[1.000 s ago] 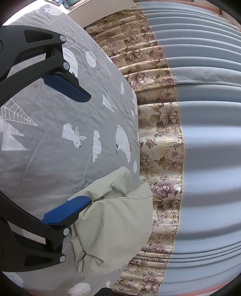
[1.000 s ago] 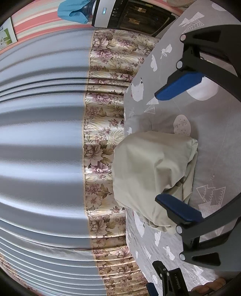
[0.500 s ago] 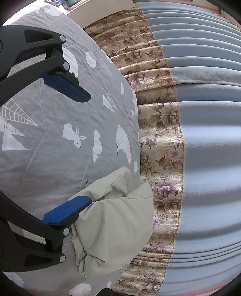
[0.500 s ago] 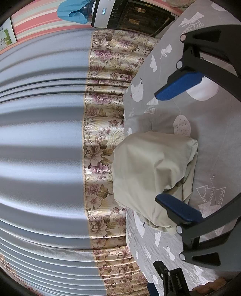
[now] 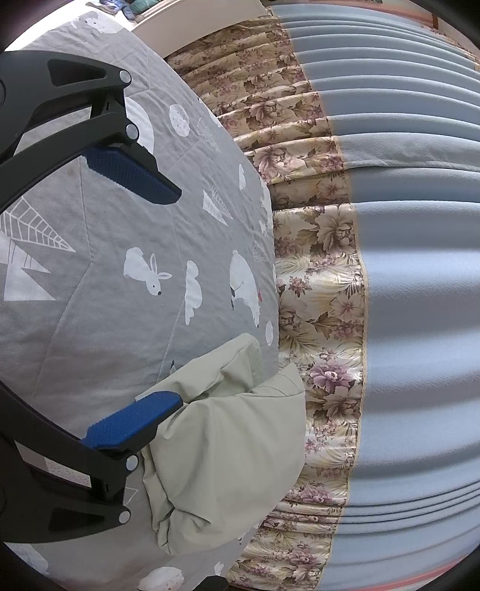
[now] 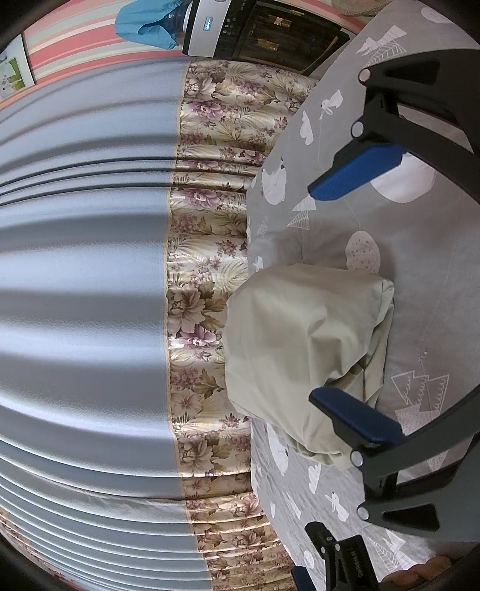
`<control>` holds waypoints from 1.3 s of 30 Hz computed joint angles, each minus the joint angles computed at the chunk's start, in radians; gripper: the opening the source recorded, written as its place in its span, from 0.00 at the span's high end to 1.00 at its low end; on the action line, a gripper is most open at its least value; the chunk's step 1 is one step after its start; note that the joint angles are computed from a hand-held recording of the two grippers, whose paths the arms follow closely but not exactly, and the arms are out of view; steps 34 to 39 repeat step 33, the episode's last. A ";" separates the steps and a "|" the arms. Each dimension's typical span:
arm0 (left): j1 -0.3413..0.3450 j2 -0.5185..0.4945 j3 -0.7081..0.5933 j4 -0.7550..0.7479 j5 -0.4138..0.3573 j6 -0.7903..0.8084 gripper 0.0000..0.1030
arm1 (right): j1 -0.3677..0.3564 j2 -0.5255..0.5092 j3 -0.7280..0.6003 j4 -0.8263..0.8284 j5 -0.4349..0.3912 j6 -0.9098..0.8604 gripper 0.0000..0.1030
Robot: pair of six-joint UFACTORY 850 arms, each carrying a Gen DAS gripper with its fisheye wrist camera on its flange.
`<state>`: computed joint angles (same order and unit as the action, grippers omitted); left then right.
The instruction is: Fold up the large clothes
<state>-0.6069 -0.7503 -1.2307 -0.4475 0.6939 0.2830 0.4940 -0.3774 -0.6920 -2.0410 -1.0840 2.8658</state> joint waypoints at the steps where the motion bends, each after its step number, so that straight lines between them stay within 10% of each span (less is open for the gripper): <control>1: 0.000 0.000 0.000 0.001 0.001 -0.001 0.03 | 0.003 -0.001 -0.002 0.004 -0.002 -0.002 0.02; 39: 0.027 -0.002 -0.004 0.062 -0.025 -0.021 0.03 | -0.009 0.007 0.012 -0.011 0.000 0.003 0.02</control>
